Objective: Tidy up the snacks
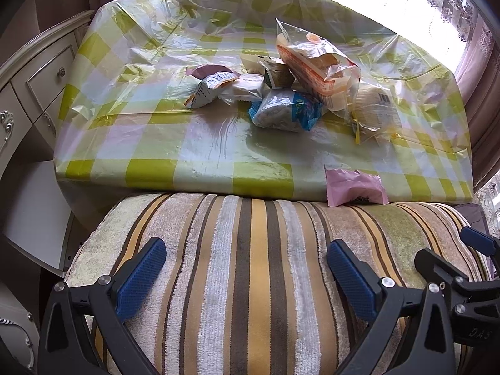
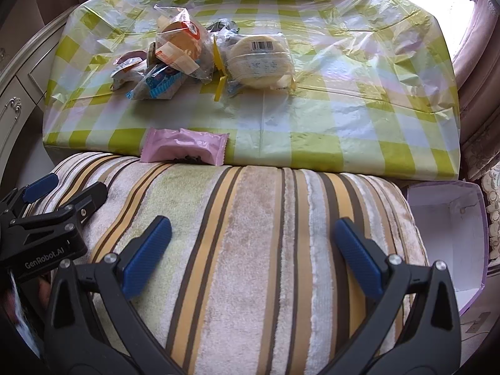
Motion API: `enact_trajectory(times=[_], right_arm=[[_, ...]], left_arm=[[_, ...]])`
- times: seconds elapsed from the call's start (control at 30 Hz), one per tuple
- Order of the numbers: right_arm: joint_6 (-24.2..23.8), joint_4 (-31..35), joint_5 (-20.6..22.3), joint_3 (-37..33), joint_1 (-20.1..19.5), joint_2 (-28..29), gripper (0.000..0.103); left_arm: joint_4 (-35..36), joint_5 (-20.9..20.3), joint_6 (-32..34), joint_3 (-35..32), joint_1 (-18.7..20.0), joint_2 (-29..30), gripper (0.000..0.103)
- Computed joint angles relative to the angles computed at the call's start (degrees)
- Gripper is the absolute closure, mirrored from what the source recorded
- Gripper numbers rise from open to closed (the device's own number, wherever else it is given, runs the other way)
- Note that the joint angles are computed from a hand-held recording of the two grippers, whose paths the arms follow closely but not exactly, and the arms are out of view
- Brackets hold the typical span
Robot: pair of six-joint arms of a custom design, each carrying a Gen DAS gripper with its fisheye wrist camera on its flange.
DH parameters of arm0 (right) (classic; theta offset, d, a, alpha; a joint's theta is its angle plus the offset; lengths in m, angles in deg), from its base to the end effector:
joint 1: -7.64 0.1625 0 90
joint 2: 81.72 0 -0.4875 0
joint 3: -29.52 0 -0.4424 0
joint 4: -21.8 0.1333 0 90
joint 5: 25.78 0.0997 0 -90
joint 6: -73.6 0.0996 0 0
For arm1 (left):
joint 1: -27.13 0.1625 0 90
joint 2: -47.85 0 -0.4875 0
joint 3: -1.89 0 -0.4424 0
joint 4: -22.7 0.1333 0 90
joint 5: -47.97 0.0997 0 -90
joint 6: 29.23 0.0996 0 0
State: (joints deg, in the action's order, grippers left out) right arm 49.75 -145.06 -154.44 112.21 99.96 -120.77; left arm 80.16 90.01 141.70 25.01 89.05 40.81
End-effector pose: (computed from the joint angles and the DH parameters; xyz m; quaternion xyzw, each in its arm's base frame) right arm 0.1044 -0.8212 0.1539 0.1126 -0.9022 0.2057 0.3620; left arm -0.2088 -0.8318 0.0075 0.0919 0.9015 -0.2521 0.3396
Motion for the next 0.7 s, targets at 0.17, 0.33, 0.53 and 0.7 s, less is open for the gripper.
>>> enact_trajectory(times=[0.17,0.33,0.53,0.7], right_arm=[[-0.81,-1.98,0.23,0.58,-0.15,0.03,0.0],[-0.96,-2.1,-0.39,0.44,0.04,0.32,0.0],[-0.91,-1.18,-0.91,-0.44,0.15,0.76,0.0],[-0.41,1.13,-0.08,-1.08,-0.13,0.47,0.0]], left_arm=[[2.04,-1.3,0.44,-3.0,-0.21,1.86,0.0],[0.96,-2.45,1.26,-2.13,-0.38,1.69,0.0],[0.62,-2.72,1.61,-1.78,-0.43,1.48,0.0],[0.44,-3.39,2.13,-1.67,-0.71,1.56,0.0]])
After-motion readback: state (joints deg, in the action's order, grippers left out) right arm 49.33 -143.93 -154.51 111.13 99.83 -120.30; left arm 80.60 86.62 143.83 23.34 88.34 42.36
